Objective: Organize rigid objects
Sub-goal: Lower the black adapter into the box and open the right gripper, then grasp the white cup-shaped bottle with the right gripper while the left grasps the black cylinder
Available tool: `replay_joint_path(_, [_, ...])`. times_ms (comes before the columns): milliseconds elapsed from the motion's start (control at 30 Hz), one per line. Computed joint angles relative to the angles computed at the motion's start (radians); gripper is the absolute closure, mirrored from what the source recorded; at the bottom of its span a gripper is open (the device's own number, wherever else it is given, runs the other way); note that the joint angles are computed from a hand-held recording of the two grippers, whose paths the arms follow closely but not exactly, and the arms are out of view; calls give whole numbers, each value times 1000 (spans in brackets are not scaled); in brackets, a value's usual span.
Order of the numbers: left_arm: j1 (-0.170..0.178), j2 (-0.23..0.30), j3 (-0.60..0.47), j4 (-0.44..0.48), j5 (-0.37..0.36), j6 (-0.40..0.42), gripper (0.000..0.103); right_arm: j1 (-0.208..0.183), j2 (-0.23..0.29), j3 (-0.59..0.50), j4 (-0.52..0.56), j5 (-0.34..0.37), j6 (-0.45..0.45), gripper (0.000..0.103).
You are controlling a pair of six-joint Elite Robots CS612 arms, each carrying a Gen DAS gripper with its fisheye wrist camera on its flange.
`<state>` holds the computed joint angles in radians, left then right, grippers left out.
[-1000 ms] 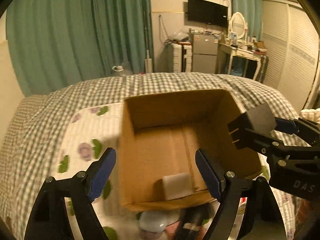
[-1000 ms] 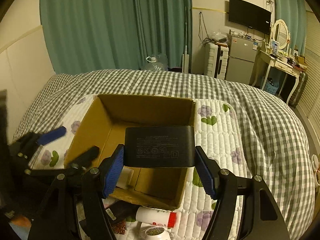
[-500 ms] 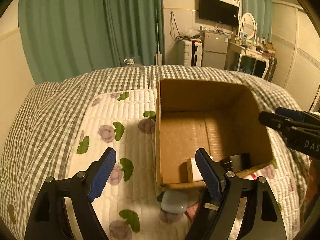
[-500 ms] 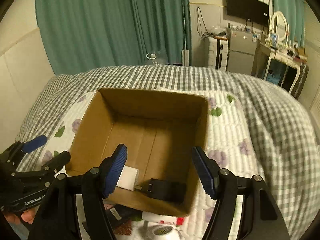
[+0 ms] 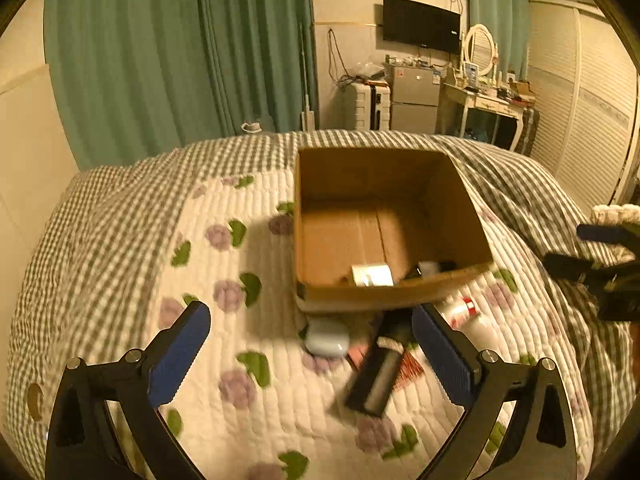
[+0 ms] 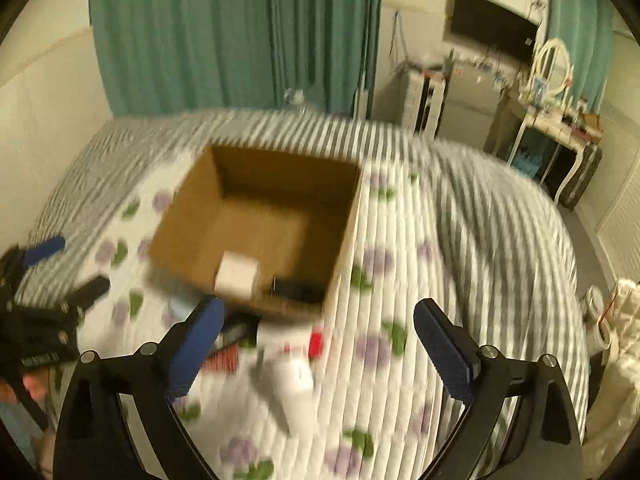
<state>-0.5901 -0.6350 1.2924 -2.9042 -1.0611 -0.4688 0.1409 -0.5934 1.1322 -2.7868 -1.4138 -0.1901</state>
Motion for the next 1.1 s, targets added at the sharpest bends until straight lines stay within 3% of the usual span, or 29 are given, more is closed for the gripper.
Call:
replay_joint_path(167, [-7,22,1,20,-61,-7,0,-4,8,44,62,-9,-21,7])
replay_joint_path(467, [13,95,-78,122,-144,-8,0,21,96,3,105,-56,-124,7])
replay_joint_path(533, [17,108,-98,140,-151,-6,0,24,113,-22,127,-59,-138,12])
replay_joint_path(633, [18,126,-129,162,-149,-3,0,25,133,-50,113,-43,-142,31])
replay_joint_path(700, [20,139,-155,176,-163,12,0,27,140,-62,108,-41,-163,59])
replay_joint_path(900, [9,183,-255,302,-162,136,1,16,130,-83,155,-16,-185,59])
replay_joint_path(967, [12,201,-290,333,-192,149,3,11,131,-99,175,-7,-179,59])
replay_joint_path(1100, [23,235,-361,412,-242,143,26,6,128,-95,162,-14,-168,59])
